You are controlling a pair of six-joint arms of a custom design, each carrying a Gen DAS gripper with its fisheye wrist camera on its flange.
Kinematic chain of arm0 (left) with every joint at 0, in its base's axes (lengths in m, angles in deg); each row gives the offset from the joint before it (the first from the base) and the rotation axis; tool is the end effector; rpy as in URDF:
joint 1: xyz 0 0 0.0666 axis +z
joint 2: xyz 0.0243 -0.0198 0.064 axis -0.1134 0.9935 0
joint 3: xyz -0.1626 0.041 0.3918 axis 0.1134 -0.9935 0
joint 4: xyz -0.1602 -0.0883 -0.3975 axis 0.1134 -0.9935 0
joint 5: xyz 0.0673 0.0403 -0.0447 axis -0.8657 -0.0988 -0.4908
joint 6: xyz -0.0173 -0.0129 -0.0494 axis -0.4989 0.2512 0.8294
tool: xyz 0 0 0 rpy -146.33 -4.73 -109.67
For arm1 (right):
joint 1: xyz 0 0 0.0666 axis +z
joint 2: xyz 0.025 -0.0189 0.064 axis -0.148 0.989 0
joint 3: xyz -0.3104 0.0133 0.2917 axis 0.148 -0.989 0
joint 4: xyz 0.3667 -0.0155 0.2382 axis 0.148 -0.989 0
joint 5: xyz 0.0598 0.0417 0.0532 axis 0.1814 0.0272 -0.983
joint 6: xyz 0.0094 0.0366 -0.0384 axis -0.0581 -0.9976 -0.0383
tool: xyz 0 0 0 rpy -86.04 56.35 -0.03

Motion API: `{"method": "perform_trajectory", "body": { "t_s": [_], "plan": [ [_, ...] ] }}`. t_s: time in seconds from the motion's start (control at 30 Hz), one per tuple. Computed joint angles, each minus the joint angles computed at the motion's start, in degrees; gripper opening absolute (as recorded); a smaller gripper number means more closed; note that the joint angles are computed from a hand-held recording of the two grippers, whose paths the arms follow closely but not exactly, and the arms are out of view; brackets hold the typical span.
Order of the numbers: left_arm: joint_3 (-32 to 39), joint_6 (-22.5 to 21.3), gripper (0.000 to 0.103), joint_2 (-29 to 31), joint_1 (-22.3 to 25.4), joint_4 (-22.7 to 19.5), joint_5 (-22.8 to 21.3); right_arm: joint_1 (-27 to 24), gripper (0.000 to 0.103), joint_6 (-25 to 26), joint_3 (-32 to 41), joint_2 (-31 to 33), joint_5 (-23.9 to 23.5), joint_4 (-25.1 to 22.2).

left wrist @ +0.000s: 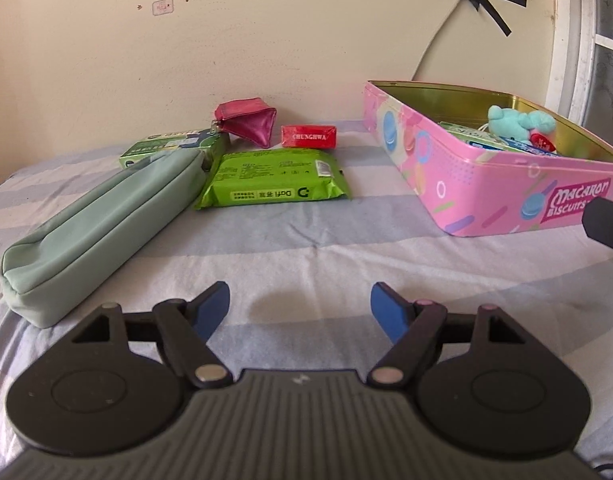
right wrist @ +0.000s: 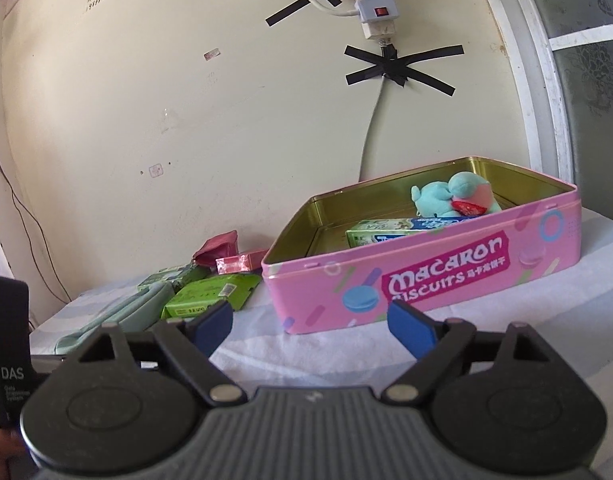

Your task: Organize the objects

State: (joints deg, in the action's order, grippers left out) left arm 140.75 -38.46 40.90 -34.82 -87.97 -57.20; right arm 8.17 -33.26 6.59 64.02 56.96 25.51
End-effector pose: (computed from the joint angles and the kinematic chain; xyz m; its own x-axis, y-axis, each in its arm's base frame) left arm 0.5803 -0.2874 0.3544 -0.5632 -0.1554 -0.8115 -0.3472 0.9357 0.0618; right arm 0.6144 0.1969 0.3180 -0.4456 0.0360 -0.8945 -0.5181 0.8045 0.2905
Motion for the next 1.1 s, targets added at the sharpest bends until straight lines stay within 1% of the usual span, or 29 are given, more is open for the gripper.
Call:
{"method": "perform_trajectory", "body": {
  "t_s": [0.07, 0.17, 0.23, 0.33, 0.5, 0.6, 0.8, 0.87, 1.1],
  "plan": [
    [-0.6, 0.0, 0.080, 0.0, 0.1, 0.6, -0.6, 0.5, 0.088, 0.0, -0.6, 0.3, 1.6, 1.2],
    [-1.5, -0.1, 0.080, -0.5, 0.2, 2.1, -0.2, 0.9, 0.088, -0.6, -1.0, 0.7, 3.8, 2.3],
    [-1.7, -0.4, 0.080, -0.5, 0.1, 2.6, -0.3, 0.8, 0.088, -1.4, -1.6, 0.6, 4.3, 4.1],
    [-2.1, -1.2, 0.080, -0.6, -0.2, 3.7, -1.0, 1.0, 0.088, -1.0, -2.0, 0.4, 4.8, 4.5],
    [-3.2, -4.2, 0.080, -1.0, -1.0, 7.0, -3.2, 1.4, 0.090, 0.6, -3.5, -0.3, 5.4, 7.5],
    [-3.6, -5.6, 0.080, -1.1, -1.2, 8.3, -3.9, 1.5, 0.091, 1.0, -4.0, -0.5, 5.4, 8.8],
    [-3.8, -5.7, 0.081, -1.2, -1.2, 8.8, -4.0, 1.0, 0.092, -0.5, -3.0, 0.0, 4.5, 7.0],
    [-3.9, -5.6, 0.084, -1.3, -1.3, 9.1, -4.2, 0.7, 0.092, -1.6, -2.5, 0.2, 4.0, 6.1],
    [-4.2, -6.5, 0.084, -1.3, -1.5, 10.0, -4.9, -0.1, 0.092, -4.3, -1.4, 0.8, 2.4, 4.0]
  ]
}}
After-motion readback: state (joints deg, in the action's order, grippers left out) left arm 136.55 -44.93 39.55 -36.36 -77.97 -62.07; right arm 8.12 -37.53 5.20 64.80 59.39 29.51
